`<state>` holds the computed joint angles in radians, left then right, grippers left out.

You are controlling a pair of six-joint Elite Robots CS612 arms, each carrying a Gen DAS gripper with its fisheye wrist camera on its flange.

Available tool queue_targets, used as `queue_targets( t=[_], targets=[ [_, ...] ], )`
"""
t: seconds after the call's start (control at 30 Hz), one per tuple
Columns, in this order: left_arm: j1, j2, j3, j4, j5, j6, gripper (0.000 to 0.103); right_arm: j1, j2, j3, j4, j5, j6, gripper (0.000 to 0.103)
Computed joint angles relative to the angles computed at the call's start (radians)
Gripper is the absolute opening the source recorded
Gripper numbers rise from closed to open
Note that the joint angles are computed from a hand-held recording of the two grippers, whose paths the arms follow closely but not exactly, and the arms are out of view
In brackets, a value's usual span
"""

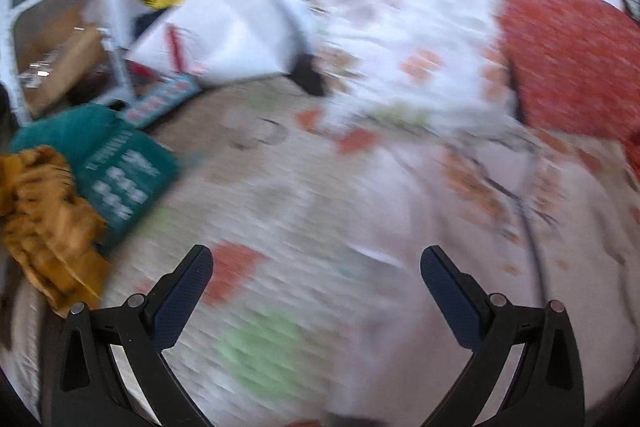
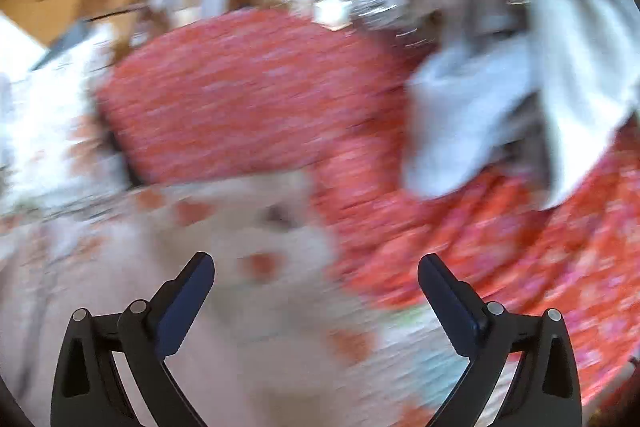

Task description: Fold small clothes

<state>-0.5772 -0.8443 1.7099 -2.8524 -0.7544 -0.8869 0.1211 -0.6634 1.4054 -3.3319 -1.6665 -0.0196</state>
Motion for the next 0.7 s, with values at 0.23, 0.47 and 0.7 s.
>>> queue_targets(
  t=[0.23,0.47,0.7],
  targets=[
    [-0.013,0.088,-0.100,0.045,-0.191,0.106,0.103,0.053,0.031,-0.056,0.245,0.228,-0.109,0.103],
    [0.004,0.139,-0.150,0.110,-0.305,0.159,0.103,0.093,0.063,-0.067,0.270,0.192,-0.249,0.102],
    [-0.004,0.152,-0.145,0.091,-0.291,0.170,0.103,0.095,0.088,-0.105,0.358,0.178,-0.261,0.102]
  ],
)
